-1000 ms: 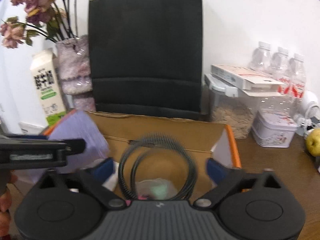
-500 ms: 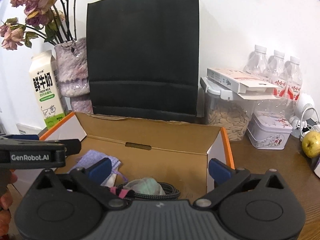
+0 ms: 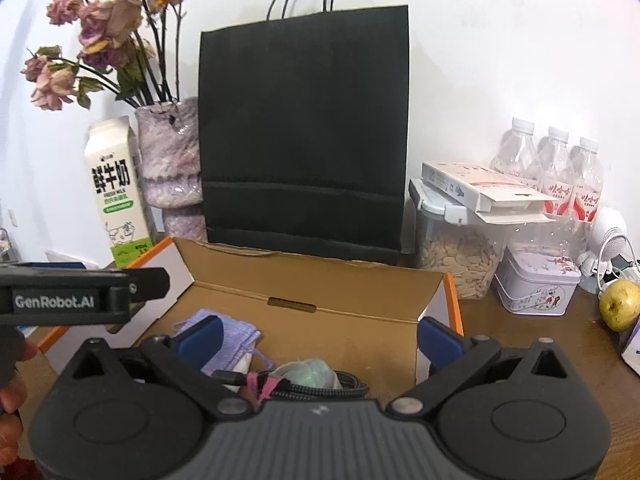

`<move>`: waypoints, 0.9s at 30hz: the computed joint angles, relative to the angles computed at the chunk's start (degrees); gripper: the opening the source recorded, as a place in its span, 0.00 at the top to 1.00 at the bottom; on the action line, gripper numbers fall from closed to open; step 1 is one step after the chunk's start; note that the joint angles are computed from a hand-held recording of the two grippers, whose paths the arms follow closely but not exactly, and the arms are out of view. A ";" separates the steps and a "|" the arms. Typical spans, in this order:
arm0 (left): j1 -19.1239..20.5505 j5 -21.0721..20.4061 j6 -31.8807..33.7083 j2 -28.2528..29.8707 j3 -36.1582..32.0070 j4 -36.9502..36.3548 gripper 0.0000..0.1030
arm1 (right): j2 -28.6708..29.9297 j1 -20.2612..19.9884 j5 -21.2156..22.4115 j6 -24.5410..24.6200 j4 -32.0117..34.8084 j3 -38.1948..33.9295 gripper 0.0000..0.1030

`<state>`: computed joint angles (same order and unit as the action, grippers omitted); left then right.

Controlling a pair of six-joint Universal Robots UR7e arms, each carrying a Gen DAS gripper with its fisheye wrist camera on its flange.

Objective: Organize objects
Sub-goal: 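Open both tools to drop the pouch and cable into the box, then move both tools back toward the navy case and plush sheep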

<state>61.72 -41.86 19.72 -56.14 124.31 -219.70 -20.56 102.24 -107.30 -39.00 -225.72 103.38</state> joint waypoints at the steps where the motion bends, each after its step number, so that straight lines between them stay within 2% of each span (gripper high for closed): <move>1: -0.32 0.09 -0.22 -0.47 0.66 -0.32 0.00 | -0.26 0.03 0.27 -0.05 -0.54 0.60 0.00; 10: -4.29 0.49 -1.42 -5.16 8.06 -3.16 0.00 | -2.35 0.64 2.44 -2.00 -6.10 6.47 0.00; 18: -8.62 3.61 -3.54 -8.62 15.13 -6.05 0.00 | -3.68 1.11 4.16 -2.73 -11.36 12.30 0.00; 27: -13.46 7.76 -8.49 -12.02 22.29 -6.01 0.00 | -4.45 1.61 4.47 -2.68 -17.10 18.43 0.00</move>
<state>48.26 -34.10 11.22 -68.16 146.61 -225.71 -25.01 103.85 -102.83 -41.68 -242.82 121.81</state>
